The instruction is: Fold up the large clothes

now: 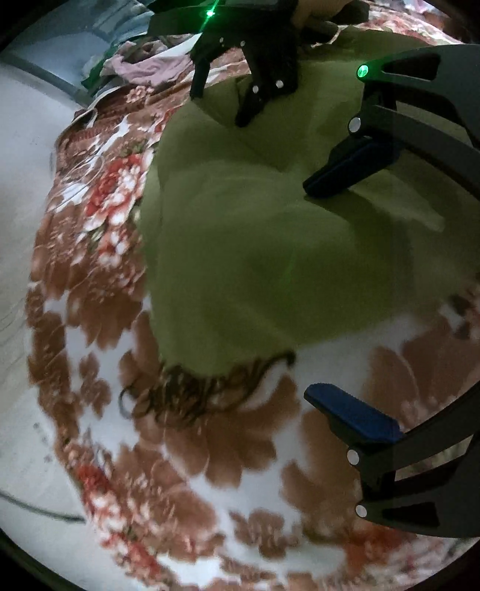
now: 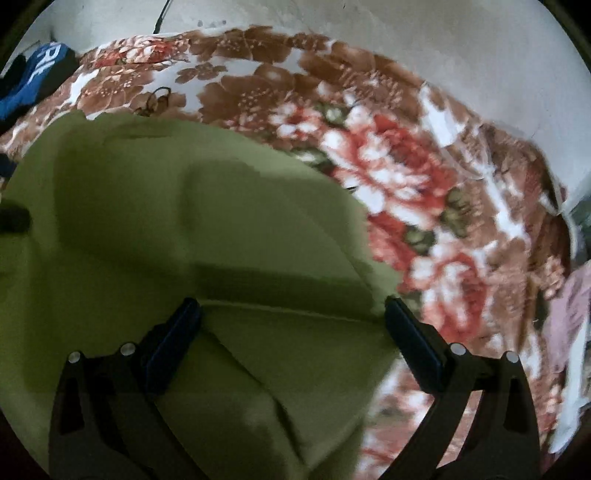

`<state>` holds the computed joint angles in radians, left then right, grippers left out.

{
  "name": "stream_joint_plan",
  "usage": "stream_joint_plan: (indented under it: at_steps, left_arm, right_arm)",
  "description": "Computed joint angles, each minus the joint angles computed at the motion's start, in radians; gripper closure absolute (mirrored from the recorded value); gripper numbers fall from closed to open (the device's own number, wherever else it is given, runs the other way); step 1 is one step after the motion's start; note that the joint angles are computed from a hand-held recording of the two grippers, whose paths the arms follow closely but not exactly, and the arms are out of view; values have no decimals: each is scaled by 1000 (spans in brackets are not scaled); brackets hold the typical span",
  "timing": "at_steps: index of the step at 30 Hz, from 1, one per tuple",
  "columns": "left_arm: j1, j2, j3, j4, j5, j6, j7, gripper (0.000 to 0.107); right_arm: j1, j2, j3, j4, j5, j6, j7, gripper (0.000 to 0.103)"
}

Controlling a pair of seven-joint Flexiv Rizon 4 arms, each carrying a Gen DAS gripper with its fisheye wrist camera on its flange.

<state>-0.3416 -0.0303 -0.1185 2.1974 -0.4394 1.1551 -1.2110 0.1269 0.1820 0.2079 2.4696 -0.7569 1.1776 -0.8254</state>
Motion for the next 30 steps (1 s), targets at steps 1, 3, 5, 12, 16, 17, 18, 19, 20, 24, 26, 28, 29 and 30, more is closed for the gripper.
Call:
stream_joint_plan:
  at_steps: [1, 3, 5, 12, 16, 17, 18, 19, 20, 24, 26, 28, 29, 30]
  left_arm:
    - [4, 28, 10, 6, 35, -10, -28, 9]
    - [6, 86, 26, 27, 51, -30, -51, 9]
    - [-5, 138, 42, 56, -1, -54, -38, 9]
    - [-103, 270, 123, 210, -445, -242, 97, 9]
    - [-125, 273, 108, 284, -673, -289, 159, 9]
    - [-130, 274, 97, 300, -719, -283, 177, 9]
    - [-138, 268, 83, 315, -770, -273, 200, 9]
    - [-143, 260, 72, 323, -808, -272, 217, 9]
    - [-147, 253, 60, 332, -842, -264, 232, 9]
    - [-175, 238, 26, 354, -1020, -245, 310, 9]
    - [-181, 231, 14, 359, -1088, -245, 344, 8]
    - [-183, 220, 6, 356, -1141, -264, 375, 8]
    - [-182, 213, 3, 352, -1155, -273, 381, 8]
    - [-182, 201, -1, 344, -1169, -286, 394, 8]
  right_arm:
    - [-4, 26, 1, 10, 5, -13, -4, 5]
    - [-9, 71, 3, 21, 34, -46, -15, 5]
    - [-13, 128, 2, 37, 87, -58, -34, 5]
    - [108, 337, -108, 58, 638, -187, -241, 5]
    - [166, 407, -199, 56, 920, -306, -365, 5]
    - [177, 420, -219, 56, 983, -325, -388, 5]
    - [178, 433, -225, 59, 1025, -344, -406, 5]
    - [189, 441, -236, 63, 1076, -358, -432, 5]
    - [190, 444, -236, 63, 1107, -365, -450, 5]
    - [184, 417, -209, 56, 1183, -379, -499, 5]
    - [184, 393, -195, 45, 1209, -372, -514, 5]
    - [184, 362, -185, 33, 1230, -358, -526, 5]
    - [185, 350, -183, 27, 1244, -353, -530, 5]
    - [194, 333, -191, 17, 1269, -354, -542, 5]
